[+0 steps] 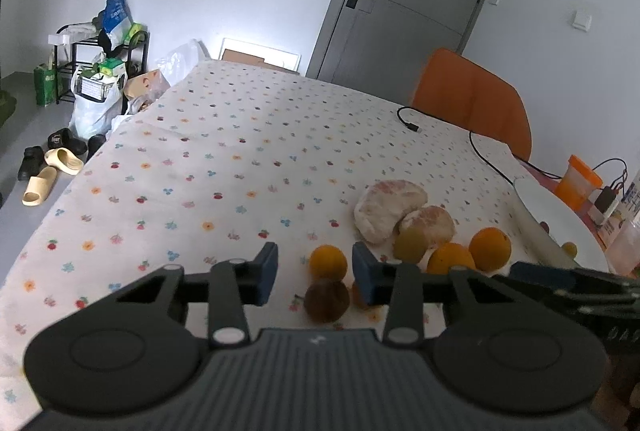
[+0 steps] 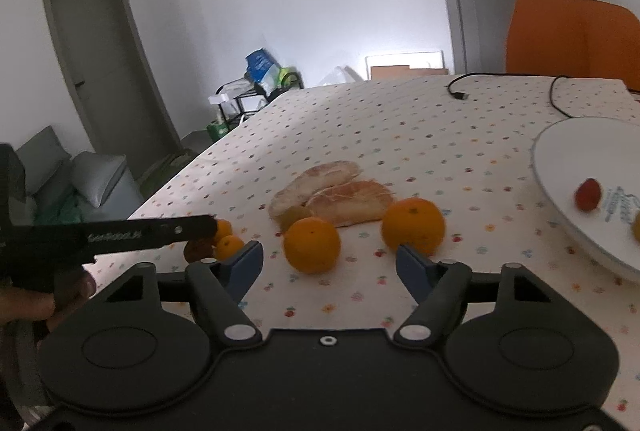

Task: Organize fruits
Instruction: 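Grasp a large orange with the right gripper while the left grasps a tangerine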

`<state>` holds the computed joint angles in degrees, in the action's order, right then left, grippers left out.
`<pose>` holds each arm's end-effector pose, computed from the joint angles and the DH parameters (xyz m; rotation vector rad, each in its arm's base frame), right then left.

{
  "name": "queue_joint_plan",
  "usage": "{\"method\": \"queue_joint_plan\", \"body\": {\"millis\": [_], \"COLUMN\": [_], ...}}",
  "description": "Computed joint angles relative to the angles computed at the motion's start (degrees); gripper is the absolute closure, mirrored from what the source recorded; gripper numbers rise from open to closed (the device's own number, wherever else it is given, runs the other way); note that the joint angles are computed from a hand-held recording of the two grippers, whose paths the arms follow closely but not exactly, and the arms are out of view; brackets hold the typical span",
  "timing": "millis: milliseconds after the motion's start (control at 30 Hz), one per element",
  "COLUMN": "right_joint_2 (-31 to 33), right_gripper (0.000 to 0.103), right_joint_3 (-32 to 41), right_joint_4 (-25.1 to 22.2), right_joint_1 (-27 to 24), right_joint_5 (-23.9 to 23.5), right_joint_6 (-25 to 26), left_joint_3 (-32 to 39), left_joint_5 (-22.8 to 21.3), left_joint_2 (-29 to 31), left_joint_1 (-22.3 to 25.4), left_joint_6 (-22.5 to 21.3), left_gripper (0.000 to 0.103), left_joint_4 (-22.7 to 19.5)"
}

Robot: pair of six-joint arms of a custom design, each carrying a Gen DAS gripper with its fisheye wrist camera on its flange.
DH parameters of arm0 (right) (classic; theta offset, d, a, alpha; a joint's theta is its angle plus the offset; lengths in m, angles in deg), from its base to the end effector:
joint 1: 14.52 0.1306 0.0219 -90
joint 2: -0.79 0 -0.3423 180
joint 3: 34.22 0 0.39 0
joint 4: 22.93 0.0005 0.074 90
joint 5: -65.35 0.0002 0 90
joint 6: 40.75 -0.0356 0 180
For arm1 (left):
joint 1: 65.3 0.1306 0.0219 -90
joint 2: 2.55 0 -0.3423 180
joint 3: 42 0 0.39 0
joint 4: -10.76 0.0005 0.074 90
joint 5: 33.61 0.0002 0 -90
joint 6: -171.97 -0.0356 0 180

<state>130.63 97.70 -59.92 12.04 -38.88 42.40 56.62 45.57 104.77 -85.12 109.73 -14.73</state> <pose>0.6402 0.3292 0.3453 -0.5218 2.1601 0.5976 0.5659 -0.1974 0.3370 -0.2583 2.1529 -0.2750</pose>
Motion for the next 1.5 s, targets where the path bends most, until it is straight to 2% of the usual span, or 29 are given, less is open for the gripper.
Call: {"method": "queue_joint_plan", "body": {"millis": [67,233,500,567,633,700,1000,1500], "right_joint_2": [1.15,3.71,7.31,7.90,7.80,6.84,1.02,-6.32], "right_gripper": [0.039,0.041,0.051,0.064,0.067,0.068,0.068,0.068], "right_joint_3": [1.76,5.44,10.90,11.93,12.03,10.61,2.11,-8.33], "right_joint_4": [-1.12,-2.84,-5.48,-6.12,-6.36,-5.44,1.14,8.57], "right_joint_1": [0.30,0.80,0.51,0.08,0.12,0.37,-0.63,-3.54], "right_joint_5": [-0.22,0.48,0.22,-1.86,-1.96,-0.86,-1.84,0.66], "right_joint_6": [0.13,-0.12,0.03,-0.41,-0.40,0.38,-0.80,-3.40], "left_joint_3": [0.57,1.30,1.13,1.11,1.09,1.50,2.93,7.18], "left_joint_5": [0.51,2.32,1.57,1.04,0.78,0.62,-0.47,-0.62], "left_joint_2": [0.50,1.45,1.10,0.86,0.68,0.86,1.01,3.17], "left_joint_1": [0.11,0.36,0.28,0.08,-0.16,-0.35,-1.81,-5.02], "left_joint_6": [0.11,1.09,1.37,0.95,0.71,0.58,-1.11,-3.64], "left_gripper": [0.071,0.082,0.083,0.083,0.083,0.083,0.083,0.083], "left_joint_4": [-0.43,-0.82,0.03,0.39,0.72,0.62,1.15,1.36]}}
